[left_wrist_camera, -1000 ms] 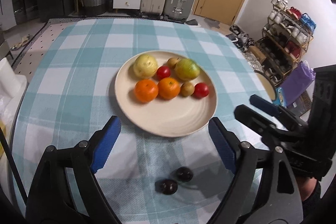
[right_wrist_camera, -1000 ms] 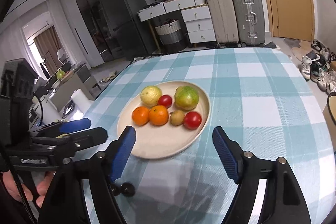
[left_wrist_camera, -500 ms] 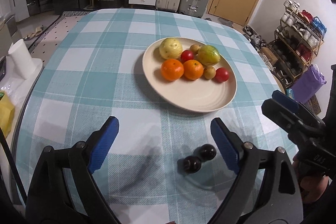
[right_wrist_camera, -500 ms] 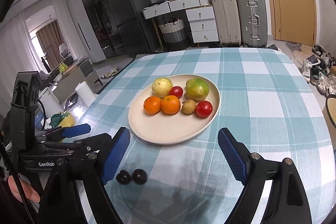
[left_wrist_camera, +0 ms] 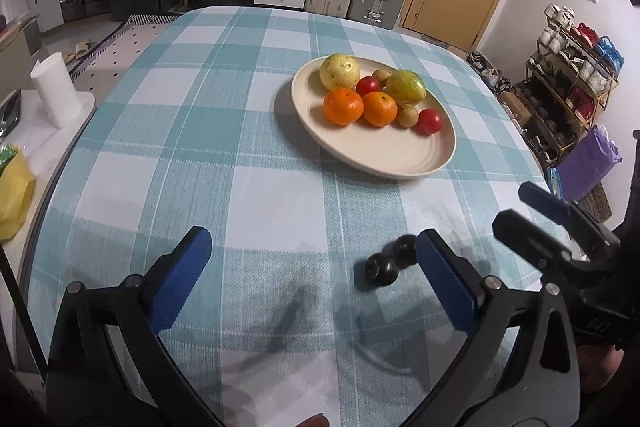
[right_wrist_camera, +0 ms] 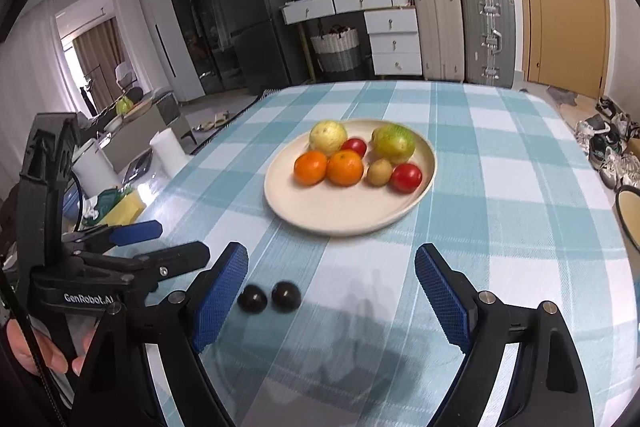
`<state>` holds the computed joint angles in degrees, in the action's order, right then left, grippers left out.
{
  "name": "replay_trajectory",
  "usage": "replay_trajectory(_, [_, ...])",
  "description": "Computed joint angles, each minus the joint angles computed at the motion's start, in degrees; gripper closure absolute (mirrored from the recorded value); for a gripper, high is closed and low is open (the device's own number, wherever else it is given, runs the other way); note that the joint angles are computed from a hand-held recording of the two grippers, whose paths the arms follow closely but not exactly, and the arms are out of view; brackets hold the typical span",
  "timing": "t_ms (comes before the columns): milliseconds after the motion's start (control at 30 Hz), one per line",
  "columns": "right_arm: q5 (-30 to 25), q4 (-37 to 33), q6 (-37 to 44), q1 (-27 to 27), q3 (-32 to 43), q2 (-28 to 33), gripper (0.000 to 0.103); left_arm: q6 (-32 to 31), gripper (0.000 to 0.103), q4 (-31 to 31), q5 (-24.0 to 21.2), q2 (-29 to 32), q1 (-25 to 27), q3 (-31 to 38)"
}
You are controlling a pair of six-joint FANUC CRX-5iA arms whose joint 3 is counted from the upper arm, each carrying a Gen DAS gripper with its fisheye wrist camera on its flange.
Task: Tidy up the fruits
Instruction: 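Move both grippers back from the plate toward the two dark plums, then close the right gripper on one dark plum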
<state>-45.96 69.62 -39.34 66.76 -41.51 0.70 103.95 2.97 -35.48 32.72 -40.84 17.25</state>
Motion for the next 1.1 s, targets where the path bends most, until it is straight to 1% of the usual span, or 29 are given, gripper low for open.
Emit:
replay_trajectory(67, [0.99, -0.19, 0.01, 0.16, -0.08, 0.33, 0.015, 1.01, 0.001, -0.31, 0.21, -0.53, 0.12, -1.12])
replay_trajectory(167, [2.09, -0.95, 0.16, 0.50, -0.12, 1.13, 0.015, -0.58, 0.001, 2.23, 0.95, -0.96, 0.69, -3.40])
replay_trajectory(233, [4.03, -0.11, -0.65, 0.13, -0.69, 1.37, 0.015, -1.00, 0.001, 2.70, 1.39, -1.23, 0.82, -4.54])
replay_trajectory(267, [4.57, 0.02, -0.67, 0.04, -0.76, 1.69, 0.015, -0.76, 0.001, 2.45, 1.44, -1.29, 0.85, -4.81])
replay_trajectory(333, [5.59, -0.13, -0.35, -0.24, -0.72, 2.27, 0.015, 2.08, 0.001, -0.26, 0.75, -1.23, 0.65, -4.47])
replay_trajectory(367, [7.14, 0.60, -1.20, -0.89, -1.08, 2.33, 0.015, 2.40, 0.001, -0.36, 1.04, -1.26, 0.73, -4.79])
replay_trajectory(433, [10.94, 3.18, -4.12, -2.78, -2.16, 2.01, 0.020, 1.63, 0.001, 1.11, 1.97, -1.42, 1.15, -5.97])
replay_trajectory(467, [12.50, 4.19, -5.35, -3.66, -2.51, 1.94, 0.020, 1.48, 0.001, 1.48, 2.14, -1.44, 1.26, -6.25])
replay_trajectory(500, [13.45, 5.07, -6.19, -4.30, -2.69, 2.00, 0.021, 1.00, 0.001, 2.11, 2.28, -1.35, 1.43, -6.47])
replay_trajectory(567, [13.69, 5.62, -6.57, -4.82, -2.55, 2.46, 0.022, -0.24, 0.001, 3.51, 2.45, -1.09, 1.71, -6.74])
replay_trajectory(633, [14.20, 5.69, -6.13, -5.31, -2.20, 2.95, 0.028, -1.03, 0.001, 4.52, 2.60, -0.88, 1.92, -6.92])
replay_trajectory(700, [15.80, 6.36, -6.16, -6.31, -2.00, 3.46, 0.032, -0.63, 0.001, 4.34, 2.87, -0.76, 1.99, -6.89])
replay_trajectory(767, [17.92, 7.89, -6.99, -7.59, -2.10, 3.83, 0.040, -0.75, 0.001, 4.66, 3.30, -0.73, 2.11, -7.09])
replay_trajectory(800, [18.61, 8.03, -7.09, -7.92, -2.03, 4.02, 0.046, -0.95, 0.001, 4.97, 3.44, -0.71, 2.21, -7.20])
replay_trajectory(867, [19.93, 9.68, -8.18, -8.92, -2.13, 4.33, 0.048, -2.26, 0.001, 6.43, 4.59, -0.86, 2.46, -8.01])
replay_trajectory(900, [19.68, 9.98, -8.47, -8.89, -2.09, 4.47, 0.050, -2.45, 0.001, 6.62, 4.62, -0.79, 2.52, -7.98])
replay_trajectory(933, [19.80, 10.85, -9.02, -9.17, -2.12, 4.55, 0.059, -2.43, 0.001, 6.73, 4.46, -0.62, 2.60, -7.78])
replay_trajectory(1000, [20.67, 10.99, -8.42, -9.58, -1.96, 4.72, 0.068, -1.61, 0.001, 6.36, 4.17, -0.40, 2.65, -7.40])
replay_trajectory(1100, [23.43, 12.23, -7.10, -10.77, -1.46, 5.18, 0.076, -1.65, 0.001, 6.91, 3.50, 0.43, 2.87, -6.73])
